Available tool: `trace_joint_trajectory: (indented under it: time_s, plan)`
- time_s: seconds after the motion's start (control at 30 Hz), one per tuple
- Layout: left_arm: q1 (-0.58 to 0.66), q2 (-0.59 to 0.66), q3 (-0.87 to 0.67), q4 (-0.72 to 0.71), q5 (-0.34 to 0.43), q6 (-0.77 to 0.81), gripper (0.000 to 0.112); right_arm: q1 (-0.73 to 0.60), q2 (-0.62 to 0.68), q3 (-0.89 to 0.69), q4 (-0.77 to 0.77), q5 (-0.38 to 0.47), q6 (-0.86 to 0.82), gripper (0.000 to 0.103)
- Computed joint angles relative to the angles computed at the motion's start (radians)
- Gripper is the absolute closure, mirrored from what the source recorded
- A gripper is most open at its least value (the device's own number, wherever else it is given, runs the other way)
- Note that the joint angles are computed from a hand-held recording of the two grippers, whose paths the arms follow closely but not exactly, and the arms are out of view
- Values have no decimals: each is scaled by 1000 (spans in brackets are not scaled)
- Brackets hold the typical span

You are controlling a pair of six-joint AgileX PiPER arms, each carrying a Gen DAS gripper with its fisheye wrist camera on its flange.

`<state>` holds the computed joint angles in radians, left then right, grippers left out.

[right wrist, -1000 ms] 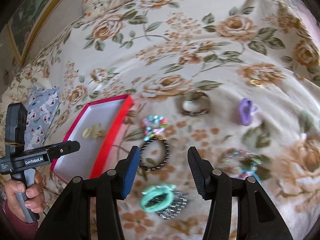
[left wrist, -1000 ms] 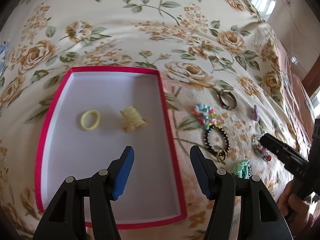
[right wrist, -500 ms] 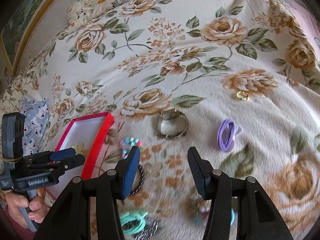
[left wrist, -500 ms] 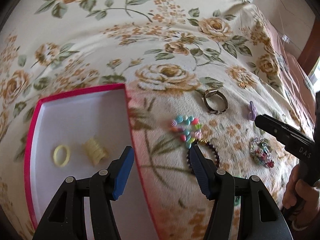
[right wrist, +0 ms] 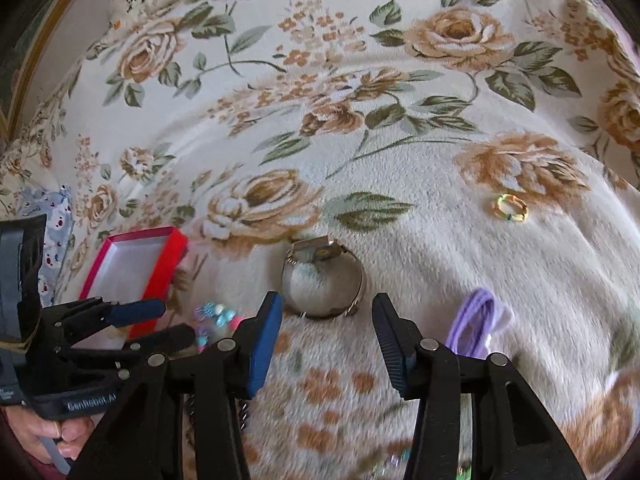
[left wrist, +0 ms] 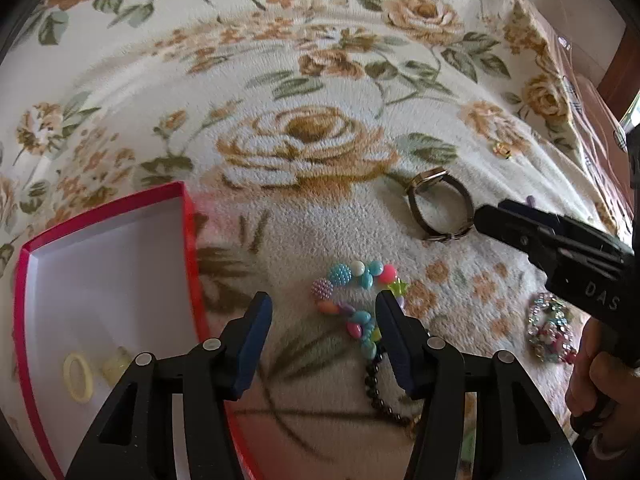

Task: Organize jewelry
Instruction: 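Grasp the pastel beaded bracelet with the left tool while the right tool grasps the silver watch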

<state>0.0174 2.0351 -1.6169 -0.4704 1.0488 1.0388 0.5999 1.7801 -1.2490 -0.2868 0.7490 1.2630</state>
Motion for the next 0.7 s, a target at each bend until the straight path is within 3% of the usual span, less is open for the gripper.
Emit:
trace_joint_trajectory:
  time_s: [0.13,0.23,0.3,0.33,0.5,0.7]
  plan:
    - [-33,47,-24,40,-3,-47,73,-41,54,-18,42,-12,-62,64]
    - [-53,55,-6,39,-42,-36,78,-57,89,-30,67,-16,-98,77]
    - [-55,59,-6,20,-39,-6,97,-57,113,-51,61,2,-106,91]
    - [-53,60,-6,9,-32,10,101,-55,118,-60,57,11,-109,95]
    - [-40,27,45,-39,-47,93,101,-41,101,-43,38,4,-81,99]
    - [20,-16,63,-98,12,151,101,-12,50,-22,16,5,-28,99]
